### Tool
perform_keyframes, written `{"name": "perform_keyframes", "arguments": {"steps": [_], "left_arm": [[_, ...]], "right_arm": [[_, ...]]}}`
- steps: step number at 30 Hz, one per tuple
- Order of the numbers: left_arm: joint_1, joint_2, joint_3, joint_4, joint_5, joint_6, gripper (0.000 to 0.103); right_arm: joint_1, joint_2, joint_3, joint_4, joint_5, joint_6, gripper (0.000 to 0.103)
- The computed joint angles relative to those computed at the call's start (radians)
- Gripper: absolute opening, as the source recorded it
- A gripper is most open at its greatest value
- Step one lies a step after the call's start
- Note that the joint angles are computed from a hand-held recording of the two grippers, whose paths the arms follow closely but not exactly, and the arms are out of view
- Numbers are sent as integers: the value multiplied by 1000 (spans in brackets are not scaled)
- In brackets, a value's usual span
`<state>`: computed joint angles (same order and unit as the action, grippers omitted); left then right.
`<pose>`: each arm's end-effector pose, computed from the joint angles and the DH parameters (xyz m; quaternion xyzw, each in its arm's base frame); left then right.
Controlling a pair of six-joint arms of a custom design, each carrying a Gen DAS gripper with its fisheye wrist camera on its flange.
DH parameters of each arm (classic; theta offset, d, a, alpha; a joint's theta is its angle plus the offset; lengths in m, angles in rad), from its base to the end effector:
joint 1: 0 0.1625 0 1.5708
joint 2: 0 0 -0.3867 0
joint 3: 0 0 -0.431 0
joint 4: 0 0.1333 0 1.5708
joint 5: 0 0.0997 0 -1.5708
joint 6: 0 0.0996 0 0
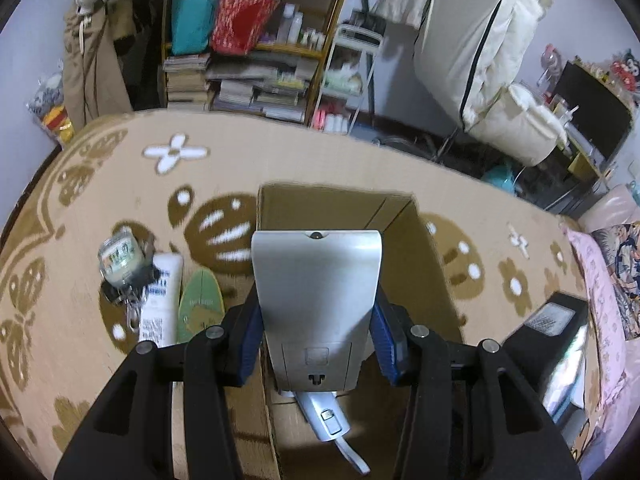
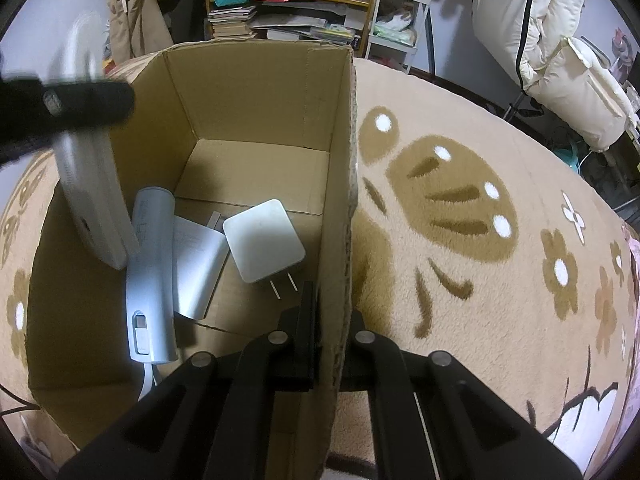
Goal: Organize rigid objects
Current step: 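Lift the white router with the left gripper and carry it over the box, then lower the router into the box and open the left gripper, then move the left gripper back to the pile and grasp the green earbud case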
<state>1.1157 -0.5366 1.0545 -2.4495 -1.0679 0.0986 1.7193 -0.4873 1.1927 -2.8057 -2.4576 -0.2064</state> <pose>-0.2024 -0.8260 0.1004 0.2175 0.9288 -0.2144 0.2101 0.1720 -0.7707 0.0602 0.0434 -0.8780 0.2243 0.4207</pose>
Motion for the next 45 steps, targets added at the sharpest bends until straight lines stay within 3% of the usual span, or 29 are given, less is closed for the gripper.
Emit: {"name": "perform_keyframes", "arguments": {"steps": [21, 31, 35, 40, 45], "left_arm": [[-6, 52, -51, -32, 47, 74, 47], [-13, 17, -12, -138, 55, 123, 79], [-11, 8, -12, -183, 100, 116, 102], [1, 30, -47, -241, 226, 148, 103], [40, 58, -106, -213, 295, 132, 103]], "right_arm": [[-4, 4, -8, 9, 5, 0, 6], [-5, 4, -11, 17, 10, 1, 6], [-8, 0, -9, 20, 18, 6, 6], [-11, -3, -7, 22, 26, 4, 6], [-12, -1, -8, 20, 27, 2, 6]]}}
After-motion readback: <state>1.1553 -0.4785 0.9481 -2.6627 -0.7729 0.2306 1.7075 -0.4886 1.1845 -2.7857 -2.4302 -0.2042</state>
